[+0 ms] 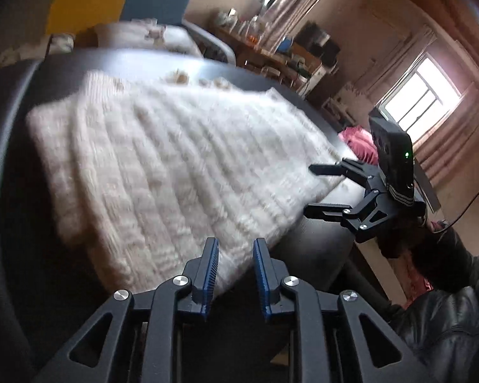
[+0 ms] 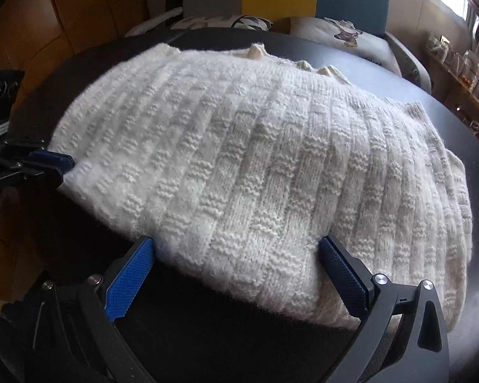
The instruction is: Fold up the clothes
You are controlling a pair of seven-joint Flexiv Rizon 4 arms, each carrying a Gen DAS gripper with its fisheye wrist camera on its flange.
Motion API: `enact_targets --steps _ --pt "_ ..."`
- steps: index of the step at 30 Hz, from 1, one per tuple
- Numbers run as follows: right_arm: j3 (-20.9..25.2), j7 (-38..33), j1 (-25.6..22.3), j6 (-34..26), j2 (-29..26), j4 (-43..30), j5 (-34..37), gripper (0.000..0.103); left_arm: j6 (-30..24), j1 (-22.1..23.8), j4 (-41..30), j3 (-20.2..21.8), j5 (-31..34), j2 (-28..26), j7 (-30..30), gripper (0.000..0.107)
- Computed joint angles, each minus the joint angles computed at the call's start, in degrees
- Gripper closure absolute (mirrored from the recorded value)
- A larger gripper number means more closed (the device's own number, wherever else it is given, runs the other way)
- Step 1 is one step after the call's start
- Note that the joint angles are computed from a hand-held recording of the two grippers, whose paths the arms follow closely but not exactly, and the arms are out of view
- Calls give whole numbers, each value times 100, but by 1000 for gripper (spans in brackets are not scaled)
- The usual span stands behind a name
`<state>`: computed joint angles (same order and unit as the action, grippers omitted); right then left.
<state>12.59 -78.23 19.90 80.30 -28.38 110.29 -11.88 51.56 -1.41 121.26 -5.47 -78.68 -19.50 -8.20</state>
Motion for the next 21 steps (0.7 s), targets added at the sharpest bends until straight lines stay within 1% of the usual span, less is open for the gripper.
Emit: enact_targets --steps 1,2,3,4,5,6,7,8,9,10,11,13,15,16,17,18,19,20,21 --pt "68 -46 -84 80 37 15 66 0 -41 12 16 -34 -206 56 113 84" --pt "37 -18 -113 148 94 65 100 0 -61 3 15 -48 -387 93 199 82" --pt "-68 19 -97 164 178 153 152 0 10 -38 -26 -47 -495 76 213 82" --pt "-343 302 80 133 189 171 -21 0 83 -73 -72 -39 -550 49 190 82" --pt "-635 539 262 129 212 240 -179 0 176 -100 -124 -4 -426 -12 35 82" --pt "-1007 923 466 106 250 386 -371 0 378 -150 -167 30 -222 -110 -196 82" --pt "-1215 1335 511 3 271 494 -627 0 673 -216 -212 78 130 -245 -524 82" --pt "-1237 1374 475 67 268 582 -510 0 843 -224 -207 59 282 -312 -621 86" --pt "-1076 1266 279 504 233 707 -298 0 976 -212 -192 10 328 -352 -647 85" --pt "-1021 1320 188 704 232 801 -399 0 973 -146 -158 -103 95 -313 -502 84" --pt "-1013 1332 159 823 246 876 -463 0 908 -106 -167 -106 166 -310 -634 84" --pt "-543 979 -227 656 288 830 -410 0 877 -61 -183 -164 49 -272 -631 84" --pt "-1 522 -671 603 303 727 -34 0 1007 -104 -196 -211 -185 -235 -407 83" --pt "61 571 -782 704 321 742 -39 0 1098 -152 -217 -230 -284 -249 -294 82" --pt "30 582 -795 812 352 758 45 0 1210 -207 -240 -229 -313 -273 -235 81" --pt "-22 692 -828 861 364 768 38 0 1393 -273 -257 -166 -90 -332 -368 81" --pt "113 620 -959 660 317 657 237 0 1561 -316 -269 -134 124 -390 -500 81" --pt "306 574 -1152 424 250 531 388 0 1700 -331 -267 -175 161 -433 -497 82" --pt "352 452 -1198 403 255 562 439 0 1861 -326 -236 -271 -56 -428 -266 82"
